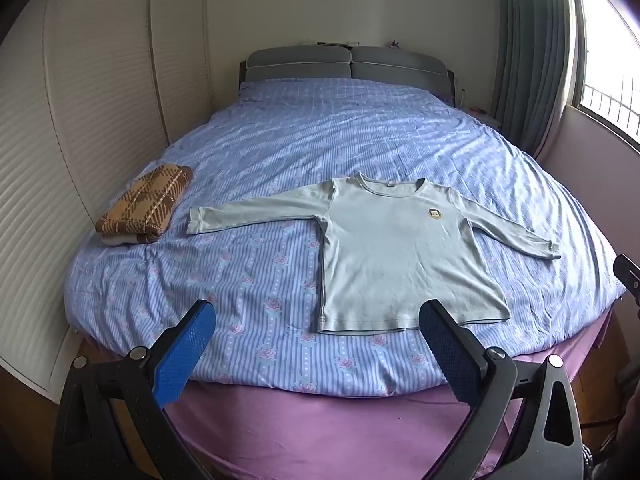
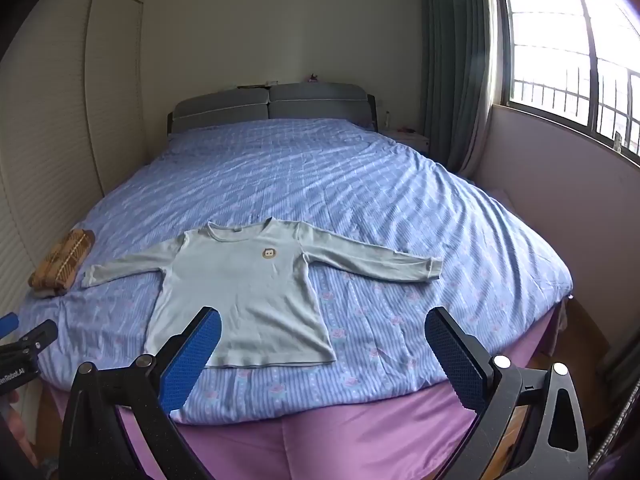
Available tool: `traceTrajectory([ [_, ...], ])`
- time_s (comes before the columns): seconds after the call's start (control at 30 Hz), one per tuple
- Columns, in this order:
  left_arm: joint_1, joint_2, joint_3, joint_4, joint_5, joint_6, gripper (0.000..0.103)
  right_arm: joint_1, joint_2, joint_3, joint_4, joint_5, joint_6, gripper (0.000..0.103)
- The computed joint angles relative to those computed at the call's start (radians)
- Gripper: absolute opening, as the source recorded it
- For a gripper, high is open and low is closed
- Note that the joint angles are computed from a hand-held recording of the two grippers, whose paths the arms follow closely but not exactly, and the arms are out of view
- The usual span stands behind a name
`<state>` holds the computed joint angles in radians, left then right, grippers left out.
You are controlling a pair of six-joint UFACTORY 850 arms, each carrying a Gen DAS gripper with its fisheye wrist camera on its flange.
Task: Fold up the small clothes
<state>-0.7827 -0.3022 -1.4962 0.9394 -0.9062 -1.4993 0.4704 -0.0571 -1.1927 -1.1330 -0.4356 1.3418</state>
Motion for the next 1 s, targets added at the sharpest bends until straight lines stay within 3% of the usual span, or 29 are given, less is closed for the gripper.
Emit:
traceTrajectory([
  [1.0,0.006,0.015,0.006,0.02,0.01,-0.026,0.103,-0.014,-0.004,-0.009,0.046,0.0,-0.041,0.102],
])
